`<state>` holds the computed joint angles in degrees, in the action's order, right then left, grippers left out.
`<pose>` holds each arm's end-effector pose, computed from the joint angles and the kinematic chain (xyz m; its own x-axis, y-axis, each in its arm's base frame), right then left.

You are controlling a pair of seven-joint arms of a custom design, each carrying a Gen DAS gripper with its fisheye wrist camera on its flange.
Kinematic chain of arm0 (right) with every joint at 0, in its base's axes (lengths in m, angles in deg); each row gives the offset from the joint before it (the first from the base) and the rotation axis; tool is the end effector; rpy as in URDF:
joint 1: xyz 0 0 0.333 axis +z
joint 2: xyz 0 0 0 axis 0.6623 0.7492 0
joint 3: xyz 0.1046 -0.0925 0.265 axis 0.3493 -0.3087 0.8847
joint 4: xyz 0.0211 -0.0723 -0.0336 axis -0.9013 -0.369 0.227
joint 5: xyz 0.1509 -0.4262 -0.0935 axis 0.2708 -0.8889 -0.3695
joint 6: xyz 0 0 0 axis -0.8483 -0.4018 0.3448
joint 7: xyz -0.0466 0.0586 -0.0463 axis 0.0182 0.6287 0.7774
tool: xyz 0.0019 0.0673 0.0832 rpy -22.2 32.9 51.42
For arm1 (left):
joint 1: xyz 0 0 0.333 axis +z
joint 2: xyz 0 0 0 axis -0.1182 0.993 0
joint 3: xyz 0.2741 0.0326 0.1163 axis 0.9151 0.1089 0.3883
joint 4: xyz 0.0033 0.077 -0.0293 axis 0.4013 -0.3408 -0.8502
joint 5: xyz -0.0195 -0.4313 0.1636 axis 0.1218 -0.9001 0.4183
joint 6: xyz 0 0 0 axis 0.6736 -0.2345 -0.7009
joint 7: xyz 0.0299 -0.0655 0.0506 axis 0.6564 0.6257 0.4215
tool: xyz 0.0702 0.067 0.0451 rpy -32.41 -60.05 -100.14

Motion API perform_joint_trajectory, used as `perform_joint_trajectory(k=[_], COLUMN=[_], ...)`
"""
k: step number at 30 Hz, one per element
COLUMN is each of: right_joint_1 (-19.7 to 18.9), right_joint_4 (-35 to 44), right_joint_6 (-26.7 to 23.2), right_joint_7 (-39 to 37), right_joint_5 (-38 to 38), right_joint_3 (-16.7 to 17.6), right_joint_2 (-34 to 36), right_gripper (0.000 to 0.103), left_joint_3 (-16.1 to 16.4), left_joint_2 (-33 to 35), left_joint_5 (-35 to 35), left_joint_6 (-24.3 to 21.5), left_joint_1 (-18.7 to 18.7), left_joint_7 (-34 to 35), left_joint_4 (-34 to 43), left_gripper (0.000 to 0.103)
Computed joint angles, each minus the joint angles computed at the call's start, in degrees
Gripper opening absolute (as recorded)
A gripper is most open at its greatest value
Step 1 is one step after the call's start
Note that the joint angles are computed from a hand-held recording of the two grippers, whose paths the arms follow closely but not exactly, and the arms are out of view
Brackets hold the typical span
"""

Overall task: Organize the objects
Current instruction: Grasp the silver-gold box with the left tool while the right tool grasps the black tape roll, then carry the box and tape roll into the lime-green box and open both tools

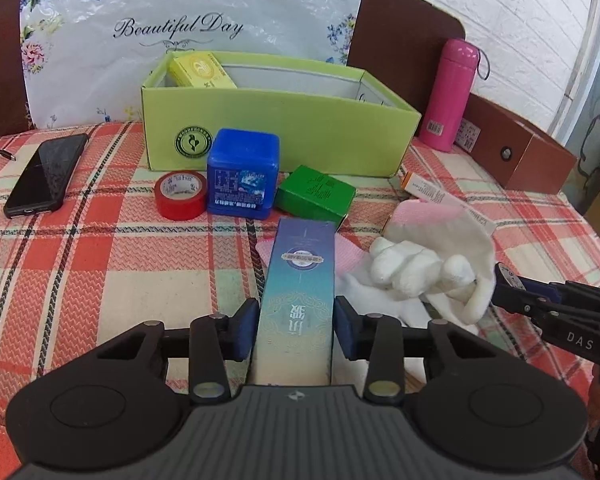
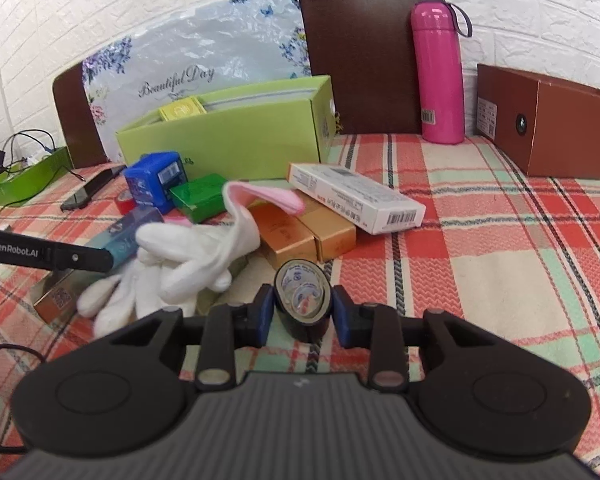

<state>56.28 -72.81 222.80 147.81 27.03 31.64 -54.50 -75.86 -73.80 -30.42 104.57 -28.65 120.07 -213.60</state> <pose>0.4481 0.1018 0.3937 0.1162 -0.9832 -0.1407 -0.5752 0.0489 -0.8165 0.5225 -0.2892 0.4279 -0.3538 -0.9166 0.1863 -0.6658 0.1069 -0.7385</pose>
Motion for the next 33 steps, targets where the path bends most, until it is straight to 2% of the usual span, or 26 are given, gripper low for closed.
perform_joint_trajectory(k=[5,7,8,10,12,15,16,17,20,21,22,24,26,28,31,33], right_joint_1=[4.7,8.1,10.8,14.7,17.1,20.2,21.2,22.2,26.4,27.7,29.1,30.4,29.2,27.7,26.7,27.5], right_joint_4=[0.5,1.2,1.9,3.2,4.9,7.7,8.8,9.8,13.4,14.7,16.2,19.1,22.1,25.1,29.8,33.0], right_joint_6=[1.9,3.1,3.7,4.8,5.5,6.5,6.6,6.7,6.8,6.9,6.9,6.8,6.5,5.5,3.7,2.8], right_joint_7=[-0.8,-1.1,-1.0,-0.5,0.1,1.4,2.0,2.7,5.7,6.8,8.1,10.1,11.0,12.3,15.7,21.8], right_joint_5=[-1.6,-3.2,-4.4,-6.7,-9.0,-13.0,-14.5,-15.9,-20.8,-22.3,-23.8,-26.2,-27.1,-27.6,-30.3,-36.3], right_joint_3=[-5.5,-9.6,-12.6,-17.4,-20.2,-24.1,-25.3,-26.5,-31.5,-33.0,-34.7,-36.3,-35.4,-34.2,-34.1,-36.3], right_joint_2=[-2.0,-2.2,-2.1,-1.6,-0.6,1.4,2.3,3.1,5.9,7.0,8.3,11.1,14.4,17.5,22.0,25.0], right_gripper=[0.030,0.030,0.030,0.030,0.030,0.030,0.030,0.030,0.030,0.030,0.030,0.030,0.030,0.030,0.030,0.030], left_joint_3=[4.4,5.4,5.9,9.4,13.4,12.8,13.7,15.4,24.9,26.8,27.0,25.9,26.0,28.2,34.5,33.3], left_joint_2=[-2.0,-2.2,-2.2,-2.1,-1.8,-0.7,-0.3,0.2,2.1,3.1,4.2,6.6,9.0,11.4,15.3,18.0], left_joint_5=[-8.2,-9.2,-9.4,-11.7,-14.4,-12.8,-13.0,-13.6,-21.7,-26.1,-28.8,-28.8,-23.9,-16.8,-5.8,-5.1], left_joint_6=[2.3,3.9,4.7,6.0,6.7,7.8,8.4,8.8,9.1,8.7,8.3,7.2,6.5,5.8,4.3,3.1], left_joint_1=[-5.4,-6.6,-7.3,-11.2,-15.7,-14.9,-15.9,-17.7,-28.2,-30.6,-30.9,-29.3,-28.4,-29.2,-33.2,-31.3], left_joint_7=[7.1,8.3,8.6,11.0,14.1,13.3,13.7,14.5,22.5,26.4,28.6,27.4,21.7,14.0,2.7,0.8], left_joint_4=[-0.5,-0.3,-0.1,0.7,1.9,3.9,4.7,5.6,9.6,11.4,13.1,16.4,19.1,21.6,25.5,28.9], left_gripper=[0.040,0.040,0.040,0.040,0.040,0.040,0.040,0.040,0.040,0.040,0.040,0.040,0.040,0.040,0.040,0.040])
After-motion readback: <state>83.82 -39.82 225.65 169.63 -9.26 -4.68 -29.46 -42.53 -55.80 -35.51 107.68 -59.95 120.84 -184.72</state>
